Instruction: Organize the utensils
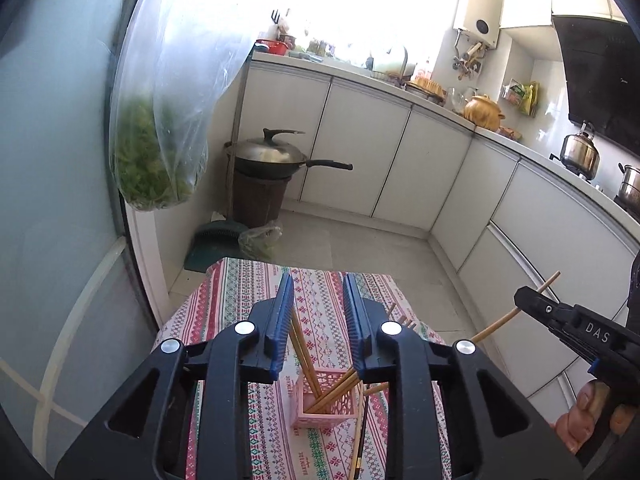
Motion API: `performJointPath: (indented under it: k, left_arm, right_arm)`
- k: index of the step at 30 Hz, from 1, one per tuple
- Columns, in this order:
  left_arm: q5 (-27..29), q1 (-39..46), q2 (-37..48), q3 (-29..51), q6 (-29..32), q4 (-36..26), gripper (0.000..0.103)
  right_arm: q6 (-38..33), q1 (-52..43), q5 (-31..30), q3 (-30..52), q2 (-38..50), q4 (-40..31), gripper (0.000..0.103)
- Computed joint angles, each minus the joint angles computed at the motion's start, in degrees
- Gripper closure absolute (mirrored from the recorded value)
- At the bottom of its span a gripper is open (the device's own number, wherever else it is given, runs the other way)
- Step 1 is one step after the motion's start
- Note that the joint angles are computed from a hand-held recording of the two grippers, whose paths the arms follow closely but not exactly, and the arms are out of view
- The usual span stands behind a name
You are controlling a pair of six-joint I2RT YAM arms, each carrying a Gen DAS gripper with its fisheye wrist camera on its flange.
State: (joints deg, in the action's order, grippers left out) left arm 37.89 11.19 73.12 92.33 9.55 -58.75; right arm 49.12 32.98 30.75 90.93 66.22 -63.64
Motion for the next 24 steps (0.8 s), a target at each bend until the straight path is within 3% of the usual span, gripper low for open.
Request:
performJointPath:
  k: [6,10,12,14,20,24]
  left_arm:
    - [0.5,-0.1,1.1,1.3,-1.3,-0.1,0.076]
    - [-0.8,-1.1,1.8,0.7,-1.7,0.6,0.074]
    - [-1.7,-1.7,2.0,0.2,-1.6,0.6,0.074]
    - [-2.1,-2.1,1.8,-0.3,-1.5,0.6,0.074]
    - [-6.4,-5.0,-2.4,-3.7,-2.0,4.2,0.072]
    - [-9.8,-7.4,-5.9,-7.0,-2.7,7.7,0.051]
  right_arm:
    - [-0.1,0.9,1.0,0.0,3.9,3.1,0.097]
    - [-2.1,0.5,-0.1,-4.4,6.4,9.5,0.094]
    - [-2.1,-0.6,-2.9,-6.0,8.0,10.9,0.081]
    - [-1.4,-0.5,-3.5,-6.9,8.2,11.0,0.079]
    - [-1.7,4.5,7.5,-2.7,8.1,4.2,0.079]
    - [-0.5,6.9,12.5,-1.0,7.9,0.1,0.070]
